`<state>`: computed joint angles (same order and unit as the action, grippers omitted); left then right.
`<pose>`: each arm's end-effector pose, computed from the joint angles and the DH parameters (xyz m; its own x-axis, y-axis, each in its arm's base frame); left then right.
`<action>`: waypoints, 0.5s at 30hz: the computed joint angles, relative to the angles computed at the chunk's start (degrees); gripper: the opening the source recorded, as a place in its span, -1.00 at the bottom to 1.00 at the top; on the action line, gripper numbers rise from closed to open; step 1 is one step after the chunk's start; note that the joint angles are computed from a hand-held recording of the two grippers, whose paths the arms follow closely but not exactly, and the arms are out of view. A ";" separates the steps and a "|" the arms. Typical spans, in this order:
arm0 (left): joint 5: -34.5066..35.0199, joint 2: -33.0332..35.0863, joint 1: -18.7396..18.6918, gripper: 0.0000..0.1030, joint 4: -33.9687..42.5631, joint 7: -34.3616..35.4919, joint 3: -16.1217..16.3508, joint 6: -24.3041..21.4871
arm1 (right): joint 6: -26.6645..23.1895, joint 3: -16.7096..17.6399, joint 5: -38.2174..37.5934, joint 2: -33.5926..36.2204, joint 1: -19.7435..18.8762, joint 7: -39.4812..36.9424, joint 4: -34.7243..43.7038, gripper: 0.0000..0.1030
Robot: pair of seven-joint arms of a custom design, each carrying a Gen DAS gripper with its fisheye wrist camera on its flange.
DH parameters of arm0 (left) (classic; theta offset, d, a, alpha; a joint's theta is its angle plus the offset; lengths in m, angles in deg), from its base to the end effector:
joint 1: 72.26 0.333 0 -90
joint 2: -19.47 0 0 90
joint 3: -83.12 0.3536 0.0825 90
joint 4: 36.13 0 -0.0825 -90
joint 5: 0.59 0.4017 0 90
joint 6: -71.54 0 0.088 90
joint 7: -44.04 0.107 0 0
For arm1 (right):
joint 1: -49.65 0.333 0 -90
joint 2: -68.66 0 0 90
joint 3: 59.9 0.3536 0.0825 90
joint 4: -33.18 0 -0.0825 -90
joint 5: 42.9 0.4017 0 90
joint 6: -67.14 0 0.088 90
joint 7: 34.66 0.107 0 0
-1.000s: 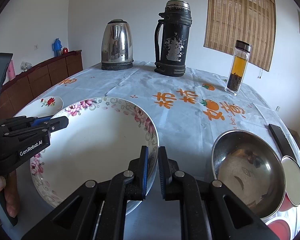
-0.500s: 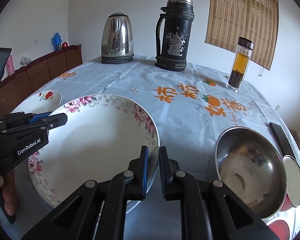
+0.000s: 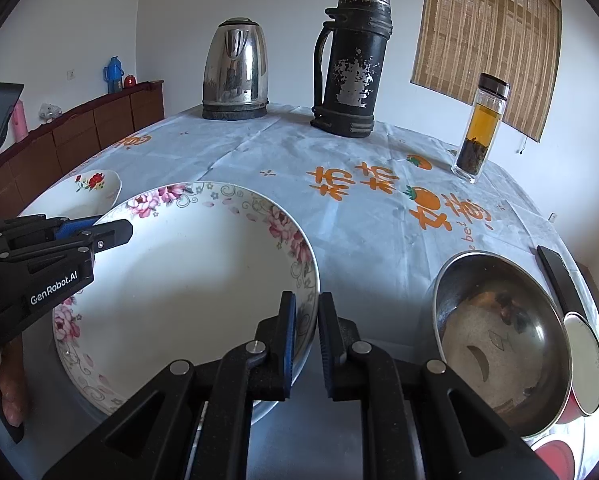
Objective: Organize plates and bowls
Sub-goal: 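Carry the pink-rimmed plate over the blue-and-white bowl with the left tool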
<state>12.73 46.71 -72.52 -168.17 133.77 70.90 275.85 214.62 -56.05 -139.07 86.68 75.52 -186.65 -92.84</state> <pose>0.5719 -0.1496 0.2572 -0.3967 -0.9178 0.0146 -0.6392 0.2648 -0.7221 0.4869 0.2967 0.2554 -0.1239 -0.9824 0.1401 -0.6736 -0.0205 -0.7388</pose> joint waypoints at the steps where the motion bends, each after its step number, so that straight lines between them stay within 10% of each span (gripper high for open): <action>1: -0.08 -0.07 -0.16 -0.71 -0.04 0.12 0.16 -0.04 | 0.00 0.00 0.06 0.03 0.01 -0.11 0.03 -0.73; 15: -2.10 -0.54 -2.31 -0.68 -0.32 2.53 1.71 -0.29 | 0.30 -0.03 0.33 -0.09 -0.04 -0.98 -0.14 -0.72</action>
